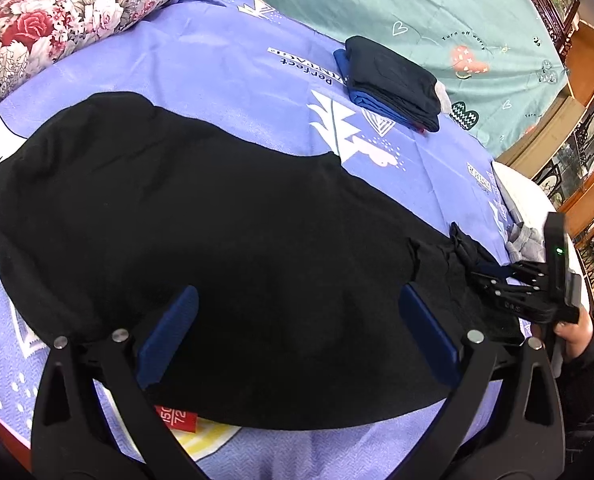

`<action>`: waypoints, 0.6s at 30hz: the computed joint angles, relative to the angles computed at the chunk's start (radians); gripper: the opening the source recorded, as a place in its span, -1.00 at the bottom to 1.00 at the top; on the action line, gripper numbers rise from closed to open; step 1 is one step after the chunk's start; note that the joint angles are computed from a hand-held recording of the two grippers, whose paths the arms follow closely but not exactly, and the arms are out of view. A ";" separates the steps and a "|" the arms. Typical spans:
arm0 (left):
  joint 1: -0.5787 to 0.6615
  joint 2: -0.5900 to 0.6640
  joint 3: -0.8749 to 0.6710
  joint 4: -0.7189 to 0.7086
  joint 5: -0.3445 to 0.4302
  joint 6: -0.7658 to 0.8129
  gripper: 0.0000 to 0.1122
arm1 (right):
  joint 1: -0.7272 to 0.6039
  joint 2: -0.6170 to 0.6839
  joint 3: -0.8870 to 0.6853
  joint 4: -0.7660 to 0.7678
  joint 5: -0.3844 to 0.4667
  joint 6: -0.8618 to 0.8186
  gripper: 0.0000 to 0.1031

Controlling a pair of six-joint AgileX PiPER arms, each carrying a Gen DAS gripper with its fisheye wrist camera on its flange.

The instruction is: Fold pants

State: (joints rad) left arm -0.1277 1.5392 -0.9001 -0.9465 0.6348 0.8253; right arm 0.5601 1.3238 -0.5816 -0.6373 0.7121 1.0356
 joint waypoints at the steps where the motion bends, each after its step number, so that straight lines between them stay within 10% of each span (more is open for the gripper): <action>1: -0.001 -0.001 0.002 -0.002 -0.001 0.002 0.79 | -0.052 -0.006 0.006 0.052 -0.036 -0.060 -0.75; 11: 0.013 0.017 -0.004 -0.031 0.009 0.035 0.79 | -0.099 -0.415 -0.035 0.158 0.132 -0.222 -0.84; 18: 0.036 -0.029 0.020 -0.036 0.015 0.034 0.79 | 0.217 -0.187 -0.230 0.097 0.126 -0.145 -0.84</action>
State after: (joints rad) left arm -0.0917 1.5106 -0.8803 -0.9826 0.6502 0.8595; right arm 0.7772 1.1370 -0.8117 -0.5402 0.8382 0.8911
